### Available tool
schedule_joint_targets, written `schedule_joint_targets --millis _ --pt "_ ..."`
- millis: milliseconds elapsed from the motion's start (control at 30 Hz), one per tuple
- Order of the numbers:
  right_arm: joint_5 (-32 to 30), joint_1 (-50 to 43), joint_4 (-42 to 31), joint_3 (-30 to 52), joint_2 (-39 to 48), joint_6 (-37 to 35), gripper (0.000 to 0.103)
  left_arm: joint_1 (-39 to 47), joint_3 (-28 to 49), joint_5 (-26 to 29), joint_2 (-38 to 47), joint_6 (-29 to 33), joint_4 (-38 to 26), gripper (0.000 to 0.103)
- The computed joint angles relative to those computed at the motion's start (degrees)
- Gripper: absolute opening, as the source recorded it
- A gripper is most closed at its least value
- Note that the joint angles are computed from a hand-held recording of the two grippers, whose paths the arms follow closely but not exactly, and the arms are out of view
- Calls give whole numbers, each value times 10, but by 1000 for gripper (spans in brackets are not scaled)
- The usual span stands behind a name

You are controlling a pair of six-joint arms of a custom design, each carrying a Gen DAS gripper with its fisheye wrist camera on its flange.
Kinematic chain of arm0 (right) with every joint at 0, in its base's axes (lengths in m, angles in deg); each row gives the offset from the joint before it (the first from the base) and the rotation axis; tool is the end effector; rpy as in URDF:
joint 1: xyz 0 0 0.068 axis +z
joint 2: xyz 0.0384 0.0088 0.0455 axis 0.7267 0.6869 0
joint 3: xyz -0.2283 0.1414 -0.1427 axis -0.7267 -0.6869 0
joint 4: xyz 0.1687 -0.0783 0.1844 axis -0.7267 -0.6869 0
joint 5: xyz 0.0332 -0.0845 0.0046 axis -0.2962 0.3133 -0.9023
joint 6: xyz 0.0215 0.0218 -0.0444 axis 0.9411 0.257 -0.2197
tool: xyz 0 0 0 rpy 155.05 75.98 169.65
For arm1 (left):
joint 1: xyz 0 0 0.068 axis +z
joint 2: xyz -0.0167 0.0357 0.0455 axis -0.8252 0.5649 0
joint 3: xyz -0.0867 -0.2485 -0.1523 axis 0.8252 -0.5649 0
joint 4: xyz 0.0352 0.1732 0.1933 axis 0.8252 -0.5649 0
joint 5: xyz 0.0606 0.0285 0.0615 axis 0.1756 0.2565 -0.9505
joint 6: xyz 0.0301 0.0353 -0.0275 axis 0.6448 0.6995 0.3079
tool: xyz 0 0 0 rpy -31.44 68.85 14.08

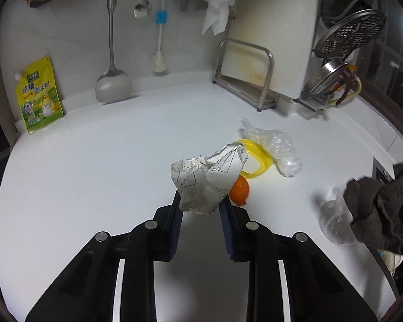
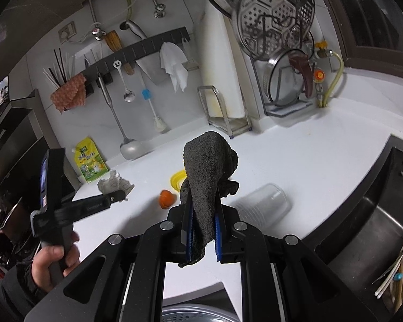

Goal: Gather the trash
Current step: 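Carry the paper and grey cloth in both tools over the grey basket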

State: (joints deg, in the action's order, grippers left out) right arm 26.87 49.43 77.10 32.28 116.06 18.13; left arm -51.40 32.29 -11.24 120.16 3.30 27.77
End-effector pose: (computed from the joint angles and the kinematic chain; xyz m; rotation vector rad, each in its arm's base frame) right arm 0.2946 0.0337 0.2021 -0.3522 2.0719 0.6503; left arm 0.2957 0.0238 0.1809 -0.3279 2.2787 0.0097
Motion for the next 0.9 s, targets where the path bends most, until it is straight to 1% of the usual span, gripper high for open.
schedule_joint_targets --millis 200,367,467,567,700,800,900 --pt "1 6 -40 -10 -64 -6 12 -42 -59 -32 -107 9 -23 27" --pt "-2 1 -86 -39 -140 -18 12 -89 -102 -53 -195 -7 -60 27" --pt "-12 -9 -120 -70 -195 -33 12 -133 -131 -79 -253 -26 -88 27" --pt "-27 -25 -165 -105 -251 -53 12 -190 -158 -113 -308 -53 -122 27" --pt "-50 -53 -234 -149 -322 -87 12 -275 -184 -165 -352 -99 -159 27" --pt "-74 -87 -305 -177 -381 -131 12 -351 -199 -206 -370 -151 -188 27" --pt "-94 -123 -364 -192 -413 -176 12 -435 -209 -253 -370 -210 -213 27"
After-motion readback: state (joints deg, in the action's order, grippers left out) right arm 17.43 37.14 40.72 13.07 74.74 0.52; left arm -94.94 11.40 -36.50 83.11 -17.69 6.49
